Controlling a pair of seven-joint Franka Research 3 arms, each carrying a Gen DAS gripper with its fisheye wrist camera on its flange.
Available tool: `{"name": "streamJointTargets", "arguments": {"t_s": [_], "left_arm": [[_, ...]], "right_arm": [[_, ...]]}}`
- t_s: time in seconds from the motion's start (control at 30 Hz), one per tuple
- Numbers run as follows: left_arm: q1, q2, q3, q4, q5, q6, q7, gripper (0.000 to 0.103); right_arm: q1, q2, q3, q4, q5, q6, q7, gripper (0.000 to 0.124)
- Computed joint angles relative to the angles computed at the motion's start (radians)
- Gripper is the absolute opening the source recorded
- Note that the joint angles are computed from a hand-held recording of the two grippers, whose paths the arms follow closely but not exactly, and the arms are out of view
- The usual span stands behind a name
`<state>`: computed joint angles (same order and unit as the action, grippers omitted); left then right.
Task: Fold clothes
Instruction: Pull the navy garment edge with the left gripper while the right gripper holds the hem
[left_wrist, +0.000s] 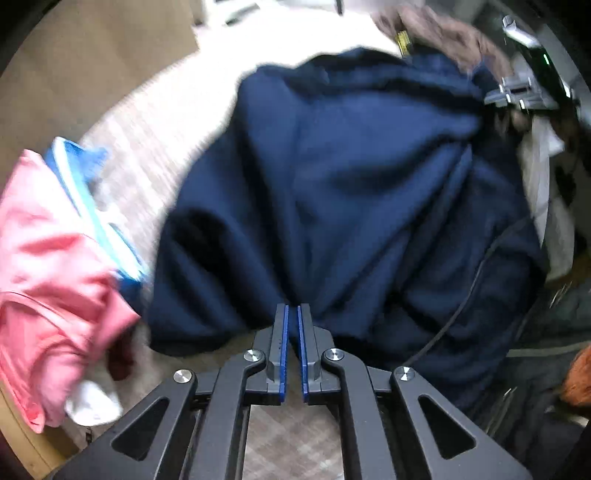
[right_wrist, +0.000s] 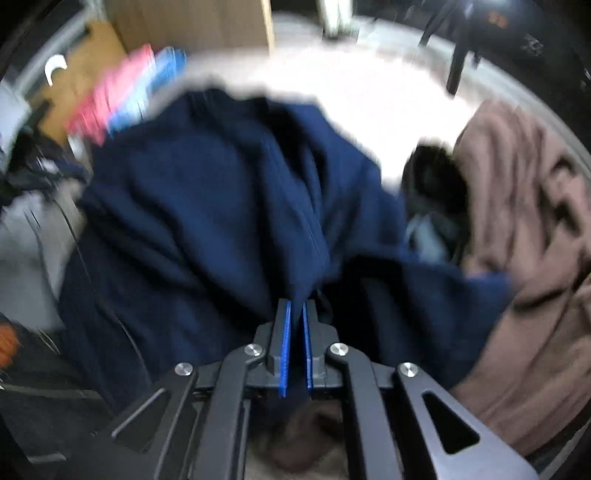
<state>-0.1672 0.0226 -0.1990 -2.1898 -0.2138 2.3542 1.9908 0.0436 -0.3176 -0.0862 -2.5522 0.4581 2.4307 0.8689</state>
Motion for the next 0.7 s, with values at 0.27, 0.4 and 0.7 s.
{"name": "streamJointTargets", "arguments": {"t_s": [0.27,0.4,0.7], "left_arm": [[-0.041,0.284,-0.041,0.303,0.126,0.2,-0.094,0.038],[-0.062,0.491,-0.052,0.506,0.23,0.14,-0.168,0.027],[-0.028,0.568,-0.032,0.595,0.282,0.159,-0.309,0.004]], "right_arm": [[0.061,0.314,0.053,0.235,0.022,0.176,-0.009,0.037],[0.064,0.461,0.071,0.337,-0.079,0.152,0.065,0.016],[0.066,0.576,0.02,0.523,-0.046,0.306,0.191,0.045]]}}
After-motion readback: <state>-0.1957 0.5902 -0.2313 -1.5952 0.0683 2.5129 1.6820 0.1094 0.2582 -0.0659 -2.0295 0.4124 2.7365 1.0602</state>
